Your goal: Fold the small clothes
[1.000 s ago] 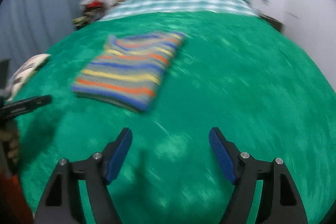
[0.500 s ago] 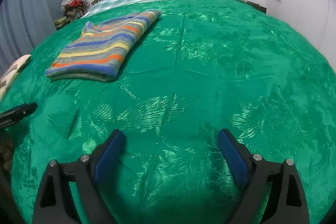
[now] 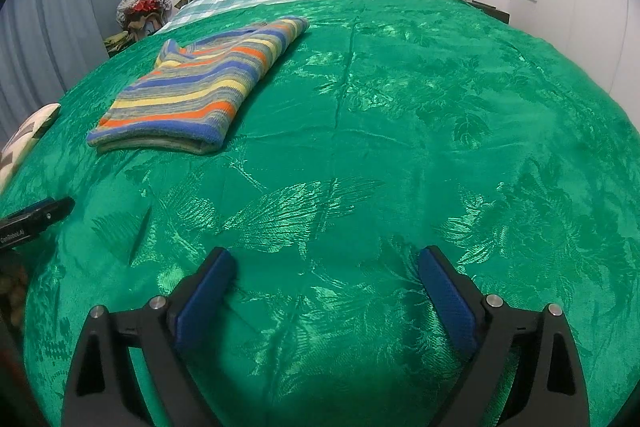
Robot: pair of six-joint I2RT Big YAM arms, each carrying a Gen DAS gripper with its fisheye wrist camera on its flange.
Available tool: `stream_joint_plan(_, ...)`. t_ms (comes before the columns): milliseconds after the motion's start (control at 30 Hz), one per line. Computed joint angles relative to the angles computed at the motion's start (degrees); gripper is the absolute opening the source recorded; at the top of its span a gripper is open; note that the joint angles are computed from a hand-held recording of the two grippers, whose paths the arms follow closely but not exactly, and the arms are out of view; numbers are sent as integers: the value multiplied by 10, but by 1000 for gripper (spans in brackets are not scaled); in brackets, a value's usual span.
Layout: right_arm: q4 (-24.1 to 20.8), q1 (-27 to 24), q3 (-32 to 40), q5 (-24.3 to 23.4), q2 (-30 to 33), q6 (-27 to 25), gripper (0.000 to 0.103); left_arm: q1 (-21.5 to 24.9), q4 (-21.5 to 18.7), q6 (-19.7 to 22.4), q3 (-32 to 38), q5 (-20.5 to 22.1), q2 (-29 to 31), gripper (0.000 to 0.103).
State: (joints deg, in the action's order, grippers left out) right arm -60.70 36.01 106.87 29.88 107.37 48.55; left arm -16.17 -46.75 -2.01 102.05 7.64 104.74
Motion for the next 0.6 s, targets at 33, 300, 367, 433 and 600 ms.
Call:
stream_joint_plan(33, -1, 0, 1, 0, 0, 0, 94, 0, 0, 0, 0, 0, 0, 102)
stream_joint_plan(300, 0, 0, 1, 0, 0, 0, 94, -1, -1, 1, -1, -4, -1, 102)
stream_joint_plan(367, 1, 0, 0, 0, 0, 0, 95, -1, -1, 1, -1, -5, -1, 102)
stream_joint_plan(433, 2, 1, 0, -1, 1, 1, 95, -2, -1, 2, -1, -6, -1, 102)
stream_joint_plan(600, 2, 1, 1, -1, 1, 1, 95, -3, -3, 3, 0, -9, -1, 102)
